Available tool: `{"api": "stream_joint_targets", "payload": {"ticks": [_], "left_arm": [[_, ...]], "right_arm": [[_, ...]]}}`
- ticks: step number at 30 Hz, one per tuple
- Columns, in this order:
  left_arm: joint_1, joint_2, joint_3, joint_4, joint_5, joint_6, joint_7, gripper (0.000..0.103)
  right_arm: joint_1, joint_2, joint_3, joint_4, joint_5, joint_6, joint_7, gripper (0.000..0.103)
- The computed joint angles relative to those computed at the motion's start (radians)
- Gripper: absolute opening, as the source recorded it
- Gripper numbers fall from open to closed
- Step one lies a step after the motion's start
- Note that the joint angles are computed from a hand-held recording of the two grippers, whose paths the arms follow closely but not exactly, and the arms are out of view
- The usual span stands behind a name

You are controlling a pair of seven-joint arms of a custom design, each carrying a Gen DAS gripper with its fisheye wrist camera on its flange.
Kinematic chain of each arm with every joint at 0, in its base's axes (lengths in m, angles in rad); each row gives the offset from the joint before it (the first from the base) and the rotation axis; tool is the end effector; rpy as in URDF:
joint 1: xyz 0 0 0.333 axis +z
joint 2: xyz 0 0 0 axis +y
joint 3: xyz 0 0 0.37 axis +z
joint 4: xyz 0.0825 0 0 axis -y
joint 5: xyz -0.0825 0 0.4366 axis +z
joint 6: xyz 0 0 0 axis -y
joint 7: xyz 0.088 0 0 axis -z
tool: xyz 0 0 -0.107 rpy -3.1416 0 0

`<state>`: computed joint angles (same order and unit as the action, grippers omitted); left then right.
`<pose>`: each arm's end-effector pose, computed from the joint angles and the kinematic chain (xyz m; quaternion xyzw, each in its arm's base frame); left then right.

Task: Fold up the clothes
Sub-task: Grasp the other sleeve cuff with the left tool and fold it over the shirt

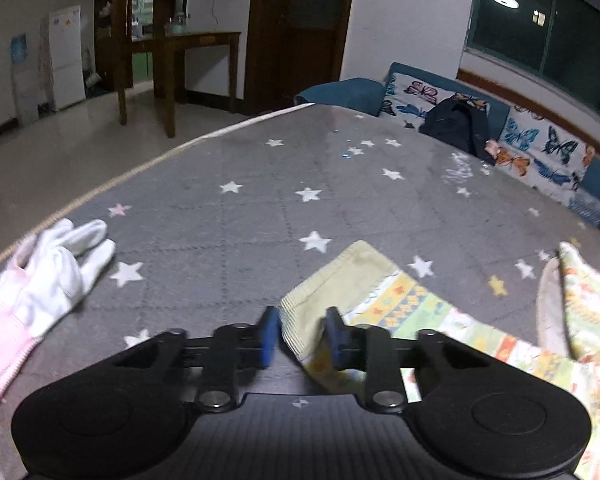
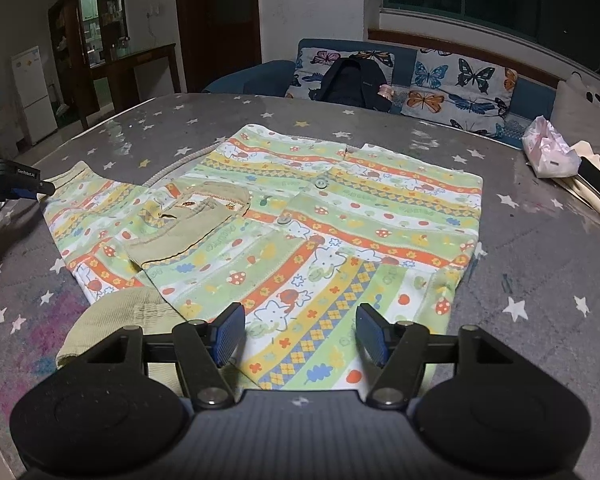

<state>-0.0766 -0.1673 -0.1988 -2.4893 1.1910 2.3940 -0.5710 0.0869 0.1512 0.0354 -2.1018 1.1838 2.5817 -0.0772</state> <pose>0.4777 -0.1271 0.3759 -0.8709 0.2720 -0.1874 0.3640 0.6363 0.0611 0.3936 -0.8552 0.3349 -0.1264 0.3748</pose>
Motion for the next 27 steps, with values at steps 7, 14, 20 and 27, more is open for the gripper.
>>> {"api": "stream_joint_targets", "payload": {"ticks": [7, 14, 20, 27], "left_arm": [[-0.015, -0.043, -0.022, 0.017, 0.073, 0.062, -0.052, 0.015], [-0.046, -0.025, -0.056, 0.123, 0.204, 0.151, -0.07, 0.01], [-0.091, 0.061, -0.067, 0.264, 0.337, 0.24, -0.086, 0.01], [-0.16, 0.148, -0.067, 0.335, 0.236, 0.118, 0.168, 0.016]], "right_arm": [[-0.008, -0.002, -0.005, 0.001, 0.019, -0.01, -0.005, 0.063], [-0.024, -0.008, -0.013, -0.001, 0.056, -0.041, -0.024, 0.063], [-0.045, -0.008, -0.027, 0.002, 0.084, -0.063, -0.029, 0.063], [-0.068, -0.019, -0.04, 0.002, 0.11, -0.096, -0.042, 0.063]]}}
